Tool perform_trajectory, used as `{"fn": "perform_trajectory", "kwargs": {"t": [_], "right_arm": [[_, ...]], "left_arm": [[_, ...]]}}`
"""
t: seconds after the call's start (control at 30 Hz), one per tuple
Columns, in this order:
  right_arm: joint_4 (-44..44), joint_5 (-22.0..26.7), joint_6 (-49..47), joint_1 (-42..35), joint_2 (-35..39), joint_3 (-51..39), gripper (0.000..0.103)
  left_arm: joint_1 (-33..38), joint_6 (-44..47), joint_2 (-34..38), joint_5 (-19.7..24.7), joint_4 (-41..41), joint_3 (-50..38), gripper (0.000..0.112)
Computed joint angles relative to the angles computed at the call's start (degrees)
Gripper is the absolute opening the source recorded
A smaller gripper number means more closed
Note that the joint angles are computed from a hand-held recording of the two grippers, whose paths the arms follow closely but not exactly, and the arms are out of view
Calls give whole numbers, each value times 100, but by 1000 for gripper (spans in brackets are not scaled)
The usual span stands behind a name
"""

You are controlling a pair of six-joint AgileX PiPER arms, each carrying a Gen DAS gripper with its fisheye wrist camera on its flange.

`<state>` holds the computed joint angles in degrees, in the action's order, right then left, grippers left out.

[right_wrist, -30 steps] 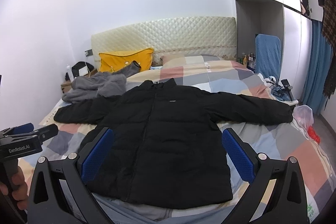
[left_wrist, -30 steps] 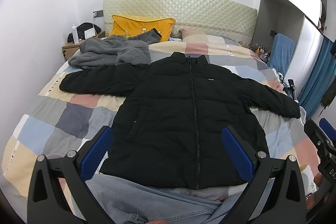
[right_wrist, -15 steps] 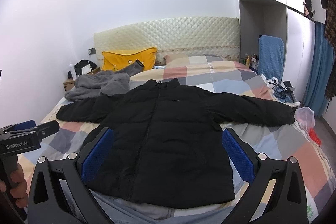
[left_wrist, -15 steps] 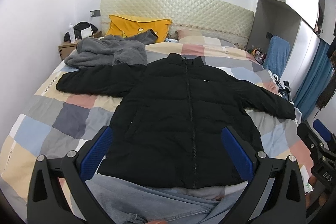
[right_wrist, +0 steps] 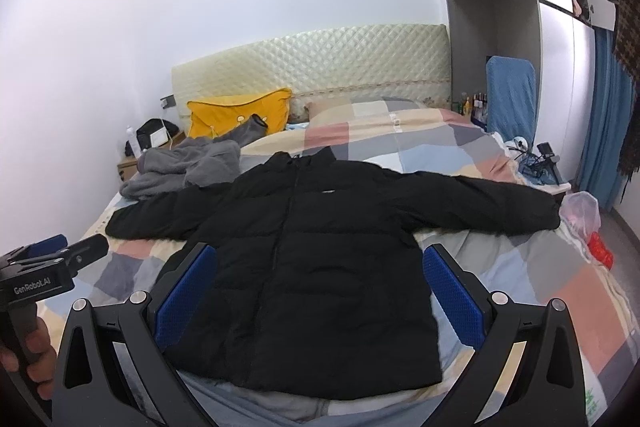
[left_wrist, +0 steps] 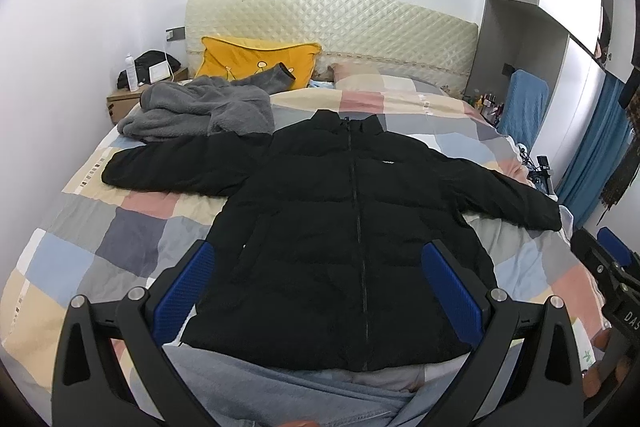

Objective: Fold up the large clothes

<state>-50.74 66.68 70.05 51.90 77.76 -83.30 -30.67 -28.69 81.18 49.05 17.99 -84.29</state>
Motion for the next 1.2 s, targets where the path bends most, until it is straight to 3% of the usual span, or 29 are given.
{"fn": "perform_trajectory", "kwargs": {"t": [0.17,0.37,0.5,0.67,0.77,0.87,1.0,1.13,1.2], "right_arm": [[155,-223,-406,-385,-217,170,103],[356,-509,-725,-960,-500,451,103],[655,-735,-1086,-1459,-623,504,103],[640,-973,-1440,-2059,-813,675,103],[379,-1613,-1562,-2584,-994,1134,103],[1374,-2558,-2502,-3690,-1003,1437,103],[2194,-3441,-3430,-4974,-833,1621,103],[3331,-3835,-4741,-6063,-240,1264,103],[3436,-3926,-4925,-6453,132,1069,103]], "left_arm": [[65,-126,150,-211,-142,-109,103],[72,526,642,-207,-293,-769,103],[252,1145,833,-376,-855,-990,103],[298,1297,1143,-493,-872,-1168,103],[446,1480,1428,-525,-1258,-1399,103],[636,1780,1600,-764,-1843,-1496,103],[620,1917,2307,-301,-1750,-2637,103],[571,1982,2794,-10,-1579,-3472,103],[584,2081,3089,110,-1636,-3887,103]]}}
